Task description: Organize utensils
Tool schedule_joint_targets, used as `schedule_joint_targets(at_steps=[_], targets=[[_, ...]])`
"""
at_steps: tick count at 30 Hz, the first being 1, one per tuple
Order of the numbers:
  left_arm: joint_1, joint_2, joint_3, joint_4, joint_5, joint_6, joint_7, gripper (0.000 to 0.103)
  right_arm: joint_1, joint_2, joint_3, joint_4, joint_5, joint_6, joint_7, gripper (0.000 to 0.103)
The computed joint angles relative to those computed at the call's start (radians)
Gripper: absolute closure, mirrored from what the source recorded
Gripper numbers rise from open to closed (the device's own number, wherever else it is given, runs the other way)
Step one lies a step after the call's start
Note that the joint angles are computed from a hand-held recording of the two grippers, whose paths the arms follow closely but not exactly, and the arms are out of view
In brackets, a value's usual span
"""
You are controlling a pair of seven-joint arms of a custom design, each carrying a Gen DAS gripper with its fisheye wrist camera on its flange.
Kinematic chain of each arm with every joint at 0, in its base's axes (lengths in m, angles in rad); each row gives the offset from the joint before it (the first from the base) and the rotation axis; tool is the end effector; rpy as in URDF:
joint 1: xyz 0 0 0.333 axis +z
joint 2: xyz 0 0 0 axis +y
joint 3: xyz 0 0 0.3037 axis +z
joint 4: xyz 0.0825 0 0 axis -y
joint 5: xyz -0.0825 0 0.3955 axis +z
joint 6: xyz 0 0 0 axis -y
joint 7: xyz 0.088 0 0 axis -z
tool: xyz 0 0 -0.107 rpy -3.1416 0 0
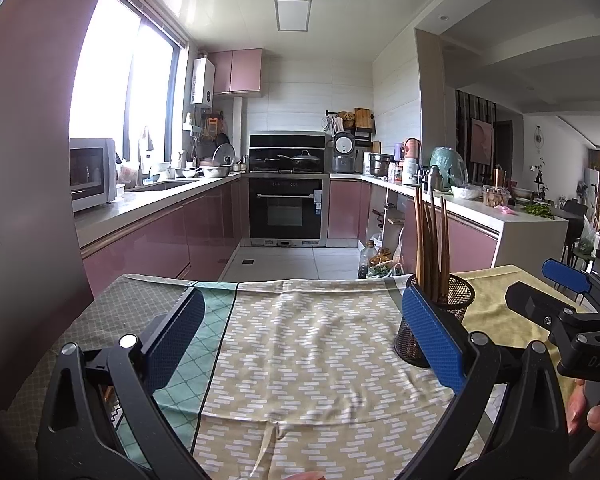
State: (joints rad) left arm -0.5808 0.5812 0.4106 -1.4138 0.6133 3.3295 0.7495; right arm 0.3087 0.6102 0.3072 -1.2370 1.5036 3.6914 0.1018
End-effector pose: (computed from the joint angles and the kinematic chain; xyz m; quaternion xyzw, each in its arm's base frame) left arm 0.6965 -0.2693 0.5077 -0.4767 0.6289 -0.4950 0.3636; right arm 0.6664 0.2307 0.4921 -0.5559 0.5700 -0.4053 0.4492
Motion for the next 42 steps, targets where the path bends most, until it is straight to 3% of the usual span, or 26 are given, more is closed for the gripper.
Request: schedule_joint_targets(at_steps=[4, 8, 12, 20, 32, 42], targets=[[-0.024, 0.012, 0.035, 0.008, -0.012, 0.001, -0.007, 0.006, 0.0, 0.003, 0.002, 0.006, 0.005, 0.001, -0.007, 0.007], [-0.123, 0.035, 0.167, -0.007, -0.061, 0.022, -0.027, 0.006, 0.0, 0.001, 0.0, -0.003, -0.002, 0.001, 0.007, 0.007], [-0.17, 0.057, 0.232, -0.012, -0.123, 0.035, -0.002, 0.006, 0.0, 0.005, -0.001, 0.0, -0.006, 0.002, 0.012, 0.007], [-0.203, 0.06, 0.252, -0.037, -0.222, 0.051, 0.093, 0.006, 0.01, -0.001, -0.018, -0.02, -0.034, -0.002, 0.057, 0.007], [-0.201, 0.053, 0.225, -0.051, -0.318, 0.049, 0.2, 0.006, 0.022, -0.014, -0.038, -0.05, -0.066, -0.003, 0.112, 0.007], [-0.183, 0.049, 0.193, -0.05, -0.338, 0.045, 0.231, 0.006, 0.02, -0.008, -0.033, -0.032, -0.039, -0.004, 0.078, 0.007]])
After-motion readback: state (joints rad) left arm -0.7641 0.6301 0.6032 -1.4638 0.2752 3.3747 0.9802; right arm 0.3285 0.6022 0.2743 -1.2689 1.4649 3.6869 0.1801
